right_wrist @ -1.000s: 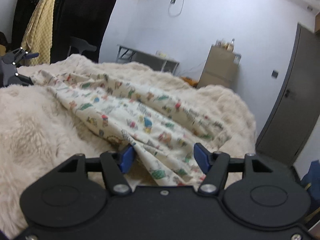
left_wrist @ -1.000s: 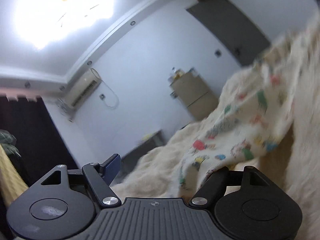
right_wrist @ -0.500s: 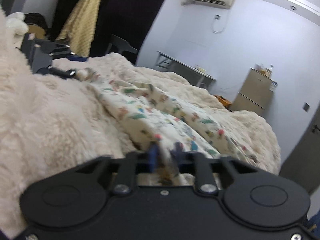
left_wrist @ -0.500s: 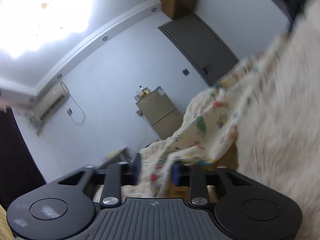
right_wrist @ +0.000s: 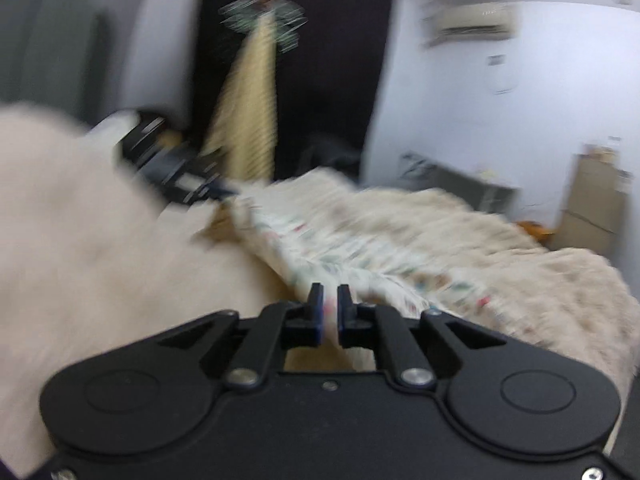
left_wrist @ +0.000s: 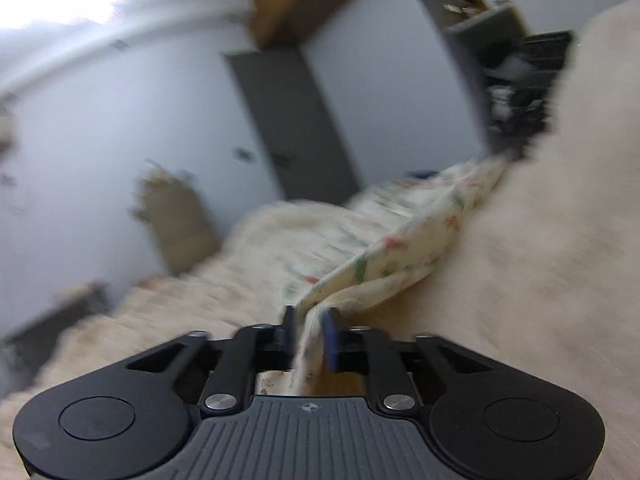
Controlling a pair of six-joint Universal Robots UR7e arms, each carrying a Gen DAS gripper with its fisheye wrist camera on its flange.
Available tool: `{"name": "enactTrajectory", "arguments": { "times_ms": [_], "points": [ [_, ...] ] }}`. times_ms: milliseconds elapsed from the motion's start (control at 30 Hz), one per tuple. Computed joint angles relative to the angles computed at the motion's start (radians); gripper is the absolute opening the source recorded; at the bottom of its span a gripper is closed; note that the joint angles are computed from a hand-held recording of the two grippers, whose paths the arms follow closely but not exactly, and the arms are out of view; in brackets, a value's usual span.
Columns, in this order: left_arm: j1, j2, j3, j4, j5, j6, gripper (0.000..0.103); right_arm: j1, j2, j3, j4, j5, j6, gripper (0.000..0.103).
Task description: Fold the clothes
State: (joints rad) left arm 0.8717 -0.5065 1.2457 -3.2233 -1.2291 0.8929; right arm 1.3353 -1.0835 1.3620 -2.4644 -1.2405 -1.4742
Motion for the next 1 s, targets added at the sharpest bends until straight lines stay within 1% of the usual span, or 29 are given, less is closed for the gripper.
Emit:
{"name": "enactTrajectory", "arguments": {
  "times_ms": [33, 67, 100, 133, 167, 200, 233, 267, 300, 367, 400, 433, 467, 500, 533, 567, 600, 633, 667, 700, 733, 767, 833, 867, 900, 933, 967, 1000],
  "points": [
    [0.007, -0.032, 0.037, 0.018, -0.019, -0.028, 0.066, -0.006, -0.006, -0.008, 0.047, -0.01, -0.011, 0.01],
    [0.014, -0.056, 0.07, 0.009, -0.035, -0.051, 0.07, -0.014, -0.012, -0.007, 0.051, -0.005, -0.013, 0.023],
    [0.027, -0.066, 0.08, -0.023, -0.054, -0.078, 0.071, -0.02, -0.014, -0.002, 0.014, 0.007, 0.01, 0.046],
    [0.046, -0.069, 0.071, -0.067, -0.064, -0.125, 0.077, -0.021, -0.011, -0.005, -0.003, 0.012, 0.026, 0.055],
    [0.055, -0.072, 0.064, -0.095, -0.058, -0.174, 0.084, -0.023, -0.002, -0.015, -0.029, 0.02, 0.071, 0.062],
    [0.068, -0.08, 0.067, -0.16, -0.026, -0.266, 0.087, -0.025, 0.005, -0.024, -0.052, 0.028, 0.118, 0.064],
    [0.077, -0.09, 0.078, -0.215, 0.021, -0.357, 0.093, -0.028, 0.017, -0.04, -0.07, 0.034, 0.179, 0.066],
    [0.079, -0.099, 0.087, -0.24, 0.061, -0.412, 0.095, -0.032, 0.034, -0.062, -0.096, 0.028, 0.263, 0.068],
    [0.083, -0.103, 0.077, -0.251, 0.142, -0.495, 0.095, -0.034, 0.044, -0.076, -0.111, 0.018, 0.311, 0.068],
    [0.087, -0.118, 0.046, -0.195, 0.327, -0.691, 0.096, -0.036, 0.081, -0.119, -0.157, -0.05, 0.441, 0.068],
    [0.105, -0.123, 0.043, -0.162, 0.418, -0.795, 0.096, -0.036, 0.101, -0.144, -0.174, -0.095, 0.506, 0.068],
    [0.123, -0.135, 0.05, -0.109, 0.468, -0.9, 0.095, -0.035, 0.123, -0.172, -0.186, -0.141, 0.57, 0.068],
    [0.141, -0.147, 0.06, -0.044, 0.491, -0.999, 0.095, -0.04, 0.14, -0.191, -0.198, -0.173, 0.626, 0.068],
    [0.153, -0.154, 0.068, -0.002, 0.495, -1.057, 0.095, -0.045, 0.156, -0.209, -0.208, -0.2, 0.681, 0.068],
    [0.17, -0.16, 0.076, 0.041, 0.482, -1.106, 0.094, -0.06, 0.179, -0.248, -0.188, -0.208, 0.775, 0.068],
    [0.186, -0.158, 0.078, 0.061, 0.455, -1.144, 0.091, -0.067, 0.195, -0.278, -0.16, -0.206, 0.828, 0.068],
    [0.199, -0.151, 0.075, 0.061, 0.422, -1.169, 0.088, -0.079, 0.206, -0.305, -0.117, -0.181, 0.875, 0.068],
    [0.216, -0.141, 0.075, 0.033, 0.366, -1.195, 0.082, -0.093, 0.218, -0.333, -0.069, -0.148, 0.926, 0.068],
    [0.226, -0.134, 0.081, -0.005, 0.325, -1.209, 0.076, -0.102, 0.223, -0.349, -0.042, -0.126, 0.954, 0.068],
    [0.233, -0.122, 0.083, -0.063, 0.302, -1.217, 0.071, -0.108, 0.227, -0.362, -0.02, -0.106, 0.975, 0.068],
    [0.233, -0.105, 0.07, -0.093, 0.31, -1.223, 0.053, -0.122, 0.238, -0.386, 0.018, -0.059, 1.018, 0.068],
    [0.232, -0.095, 0.054, -0.089, 0.327, -1.222, 0.026, -0.129, 0.245, -0.399, 0.038, -0.033, 1.041, 0.067],
    [0.219, -0.072, 0.022, -0.089, 0.399, -1.19, 0.006, -0.136, 0.254, -0.406, 0.05, -0.002, 1.075, 0.06],
    [0.211, -0.055, 0.004, -0.107, 0.437, -1.161, 0.005, -0.139, 0.255, -0.401, 0.038, 0.007, 1.095, 0.054],
    [0.2, -0.043, -0.004, -0.166, 0.481, -1.124, 0.004, -0.144, 0.256, -0.397, 0.025, 0.017, 1.118, 0.042],
    [0.188, -0.028, -0.012, -0.267, 0.523, -1.066, 0.004, -0.146, 0.258, -0.395, 0.016, 0.024, 1.131, 0.037],
    [0.179, -0.024, -0.012, -0.34, 0.547, -1.024, 0.004, -0.148, 0.259, -0.395, 0.008, 0.03, 1.141, 0.026],
    [0.165, -0.021, -0.014, -0.43, 0.585, -0.963, 0.004, -0.15, 0.26, -0.394, -0.001, 0.036, 1.151, 0.007]
  ]
}}
